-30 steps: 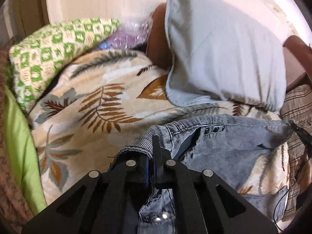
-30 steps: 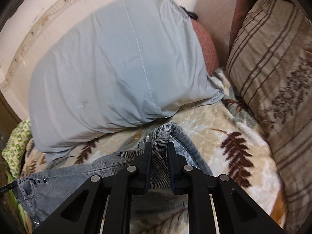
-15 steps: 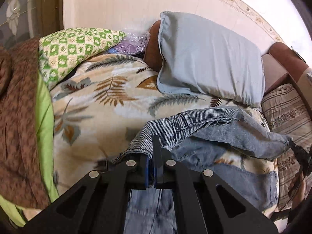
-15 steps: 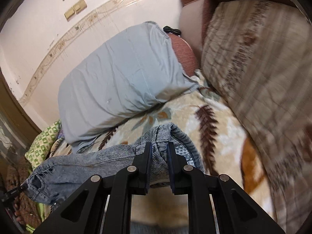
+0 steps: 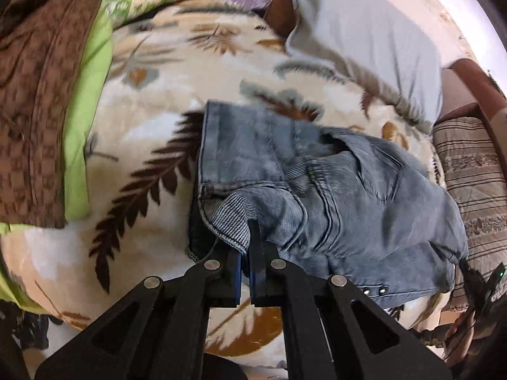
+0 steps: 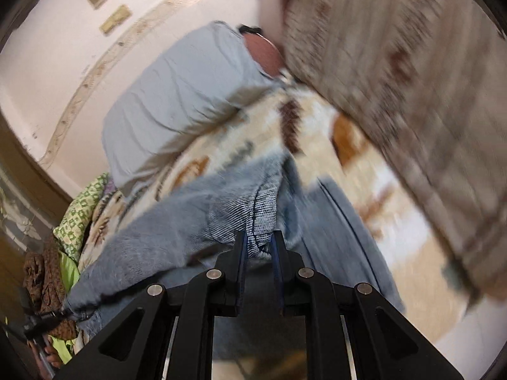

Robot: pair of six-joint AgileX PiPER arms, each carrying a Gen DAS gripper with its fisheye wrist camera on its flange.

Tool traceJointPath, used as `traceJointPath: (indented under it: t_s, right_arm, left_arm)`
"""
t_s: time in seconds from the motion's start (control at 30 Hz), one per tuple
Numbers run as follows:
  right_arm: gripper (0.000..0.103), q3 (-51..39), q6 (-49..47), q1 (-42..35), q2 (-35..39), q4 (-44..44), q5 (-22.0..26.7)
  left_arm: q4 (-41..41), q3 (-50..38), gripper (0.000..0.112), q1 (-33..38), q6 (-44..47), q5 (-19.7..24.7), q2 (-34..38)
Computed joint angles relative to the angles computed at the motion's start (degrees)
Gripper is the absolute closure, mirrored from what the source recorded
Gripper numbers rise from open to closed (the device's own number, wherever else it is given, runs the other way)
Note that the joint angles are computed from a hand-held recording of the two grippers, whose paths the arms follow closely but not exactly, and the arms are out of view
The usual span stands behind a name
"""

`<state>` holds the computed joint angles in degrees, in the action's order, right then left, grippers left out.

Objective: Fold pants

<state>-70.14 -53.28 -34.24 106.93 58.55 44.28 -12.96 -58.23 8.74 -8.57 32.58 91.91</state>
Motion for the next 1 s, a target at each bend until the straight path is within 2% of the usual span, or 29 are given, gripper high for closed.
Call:
traceJointPath:
  t_s: [0.13, 0.17, 0.23, 0.3, 0.37, 0.4, 0.47, 0.5, 0.53, 0.67, 0.77, 0.9, 1.0]
  right_arm:
    - [0.086, 1.89, 4.12, -0.33, 0.32, -3.12, -1.78]
    - [0.084, 2.76, 4.32, -0.52, -0.95, -3.21, -1.84]
    - [0.083, 5.15, 6.7, 0.21, -5.25, -6.38, -5.01]
    - [0.082, 7.93, 6.06, 0.14, -9.81, -6.29, -6.1]
    - [0.074, 9.89, 5.12, 0.63, -13.56, -5.79, -5.61]
    - [0.067, 10.23, 4.01, 1.37, -14.6, -4.75, -4.12]
    - [0.057, 10.62, 3.39, 4.51, -15.23, -3.41, -2.24]
    - [0.052, 10.07, 3.36, 6.77, -14.18, -2.0, -0.23]
    - [0.051, 9.32, 3.75, 9.29, -12.47, -0.53, 1.55]
    - [0.051, 5.74, 7.45, 19.0, -4.07, 4.16, 5.49]
    - [0.049, 3.08, 10.31, 23.81, 0.98, 6.35, 4.58]
    - [0.047, 1.52, 13.78, 25.76, 5.18, 7.91, 2.65]
    - [0.047, 2.02, 13.0, 26.66, 6.66, 11.1, 0.7]
  left_arm:
    - [0.77, -0.09, 0.109, -0.2, -0.48, 1.58, -0.73]
    - [0.57, 0.27, 0.108, -0.01, 0.02, 2.35, -1.58]
    - [-0.21, 2.04, 0.104, 1.39, 1.5, 3.96, -4.07]
    - [-4.52, 4.35, 0.099, 4.22, 4.86, 6.2, -6.77]
    - [-12.44, 7.05, 0.097, 7.3, 10.27, 7.87, -9.27]
    - [-15.83, 8.04, 0.094, 7.97, 12.29, 8.54, -10.21]
    - [-19.13, 8.37, 0.083, 7.19, 13.5, 8.54, -10.56]
    - [-20.29, 7.85, 0.068, 6.25, 13.54, 8.23, -9.87]
    - [-21.48, 7.18, 0.062, 5.71, 13.83, 8.05, -9.03]
    - [-26.54, 4.43, 0.062, 5.16, 14.37, 7.03, -5.14]
    - [-29.67, 2.74, 0.062, 6.17, 15.77, 7.55, -2.45]
    - [-33.55, 2.49, 0.061, 7.32, 18.6, 7.85, 0.22]
    - [-38.19, 2.31, 0.054, 7.94, 22.46, 7.52, 2.84]
